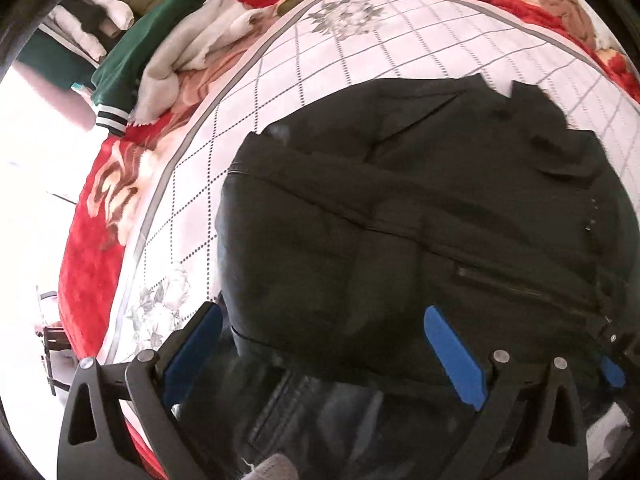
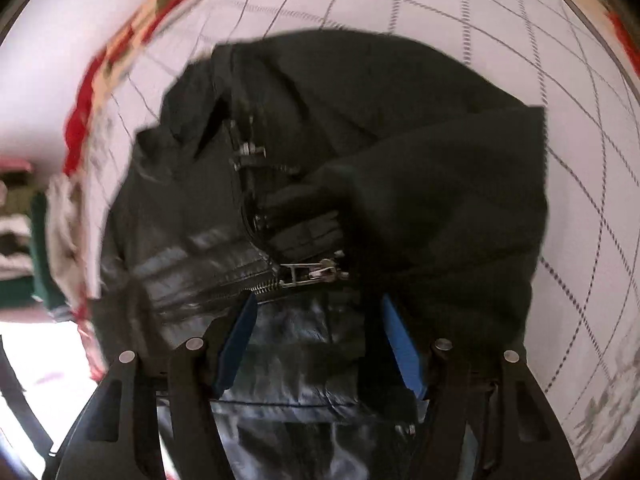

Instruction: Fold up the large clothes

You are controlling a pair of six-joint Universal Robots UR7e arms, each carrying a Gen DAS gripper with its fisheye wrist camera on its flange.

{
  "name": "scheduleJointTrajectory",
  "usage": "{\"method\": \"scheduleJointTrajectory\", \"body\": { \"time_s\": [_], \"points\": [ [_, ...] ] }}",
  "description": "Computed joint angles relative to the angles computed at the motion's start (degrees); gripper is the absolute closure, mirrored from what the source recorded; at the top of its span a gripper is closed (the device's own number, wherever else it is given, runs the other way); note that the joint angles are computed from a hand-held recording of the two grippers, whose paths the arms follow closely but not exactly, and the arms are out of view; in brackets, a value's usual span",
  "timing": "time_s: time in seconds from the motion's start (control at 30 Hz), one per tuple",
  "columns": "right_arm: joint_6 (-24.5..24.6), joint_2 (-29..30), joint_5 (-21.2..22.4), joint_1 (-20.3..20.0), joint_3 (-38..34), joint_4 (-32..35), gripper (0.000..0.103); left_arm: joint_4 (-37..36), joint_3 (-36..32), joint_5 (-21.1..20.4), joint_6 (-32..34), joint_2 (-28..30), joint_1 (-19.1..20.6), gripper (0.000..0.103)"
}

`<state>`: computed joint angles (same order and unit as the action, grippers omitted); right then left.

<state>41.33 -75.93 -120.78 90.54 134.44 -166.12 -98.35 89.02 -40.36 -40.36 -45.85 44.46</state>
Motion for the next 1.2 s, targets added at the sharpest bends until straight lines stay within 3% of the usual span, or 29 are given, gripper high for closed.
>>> {"method": "scheduleJointTrajectory", "body": {
  "time_s": [0.03, 0.1, 0.17, 0.23, 0.4, 0.5, 0.6, 0.73, 0.93, 1.0, 1.1, 1.2],
  "points": [
    [-0.7, 1.0, -1.2, 0.7, -0.9, 0.8, 0.045, 0.1, -0.2, 0.0, 0.0, 0.1, 0.2, 0.000],
    [-0.8, 2.4, -5.4, 2.2, -2.5, 4.7, 0.074, -0.2, -0.5, -0.2, 0.1, 0.3, 0.6, 0.000],
    [-0.9, 2.7, -7.9, 3.4, -2.5, 4.6, 0.083, -0.3, -1.2, -0.2, 0.5, 0.8, 0.9, 0.000],
    [-1.0, 2.2, -8.6, 4.2, -1.9, 3.3, 0.086, -0.3, -1.7, -0.7, 0.9, 1.0, 0.9, 0.000],
    [3.7, -1.6, -17.2, 8.8, -1.3, 6.2, 0.096, -1.2, -2.2, -2.0, 2.5, 0.7, 0.7, 0.000],
    [10.1, -6.0, -21.6, 9.8, -0.4, 10.6, 0.096, -1.3, -2.5, -2.8, 2.6, 0.7, 0.8, 0.000],
    [13.7, -8.1, -22.7, 8.2, -0.7, 17.4, 0.096, 0.5, -3.4, -2.3, 1.4, 1.9, 1.3, 0.000],
    [16.1, -9.4, -16.2, 2.3, -0.2, 22.4, 0.092, 4.6, -5.6, -1.9, -1.2, 5.5, 3.3, 0.000],
    [11.3, -13.3, -8.7, -2.2, 3.4, 14.3, 0.082, 3.7, -6.2, -1.9, -0.4, 6.7, 4.0, 0.000],
    [9.8, -15.7, -7.1, -2.2, 4.6, 13.5, 0.059, 2.3, -5.1, -2.2, 0.8, 5.6, 3.1, 0.000],
    [8.5, -19.9, -5.9, -0.9, 6.9, 12.6, 0.047, 0.6, -2.1, -1.7, 1.9, 3.1, 0.4, 0.000],
    [9.4, -25.6, -5.8, 1.3, 9.0, 17.4, 0.039, 0.8, 1.3, 0.2, 1.8, -0.1, -2.7, 0.000]
  ]
}}
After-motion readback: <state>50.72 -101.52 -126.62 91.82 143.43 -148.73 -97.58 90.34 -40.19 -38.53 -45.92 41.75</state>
